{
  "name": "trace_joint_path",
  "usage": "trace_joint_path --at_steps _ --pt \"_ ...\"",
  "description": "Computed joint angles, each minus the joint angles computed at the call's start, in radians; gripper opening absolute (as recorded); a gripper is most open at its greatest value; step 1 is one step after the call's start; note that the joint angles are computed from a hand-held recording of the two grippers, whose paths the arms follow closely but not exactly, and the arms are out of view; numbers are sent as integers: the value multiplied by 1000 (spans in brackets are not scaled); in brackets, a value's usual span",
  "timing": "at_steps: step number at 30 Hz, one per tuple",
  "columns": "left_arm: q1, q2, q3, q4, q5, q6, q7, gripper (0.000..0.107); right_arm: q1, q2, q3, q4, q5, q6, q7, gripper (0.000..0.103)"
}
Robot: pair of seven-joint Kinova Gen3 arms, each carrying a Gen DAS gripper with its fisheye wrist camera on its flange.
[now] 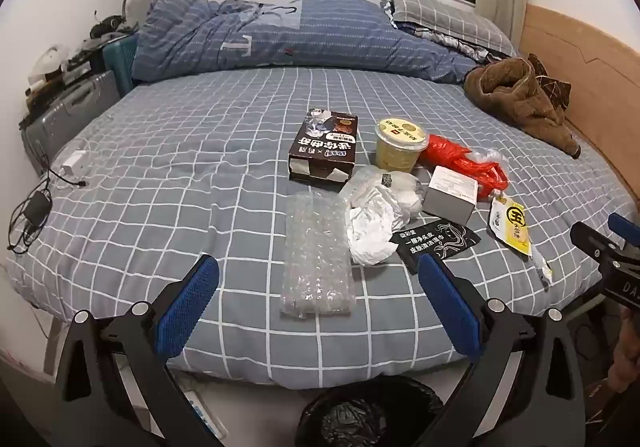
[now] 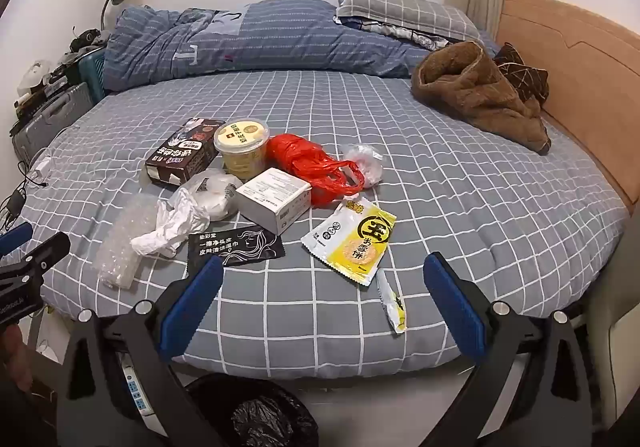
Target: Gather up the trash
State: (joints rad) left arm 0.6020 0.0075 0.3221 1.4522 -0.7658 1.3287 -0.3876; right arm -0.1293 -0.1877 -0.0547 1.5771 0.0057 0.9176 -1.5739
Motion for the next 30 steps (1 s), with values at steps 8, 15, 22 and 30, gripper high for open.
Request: trace_joint_path --at_steps 8,15,22,30 --pt "-12 -7 -10 12 29 -20 -8 97 -2 1 2 1 -12 -4 -1 96" --pt "-17 7 -11 -11 42 -6 -17 97 -5 -1 -8 -4 2 2 -15 96" --pt "-18 11 -18 -21 47 -9 -31 97 2 -6 11 4 -24 -9 2 96" --pt "-9 18 -22 -35 50 -3 -37 97 6 -7 16 9 -32 -16 3 96"
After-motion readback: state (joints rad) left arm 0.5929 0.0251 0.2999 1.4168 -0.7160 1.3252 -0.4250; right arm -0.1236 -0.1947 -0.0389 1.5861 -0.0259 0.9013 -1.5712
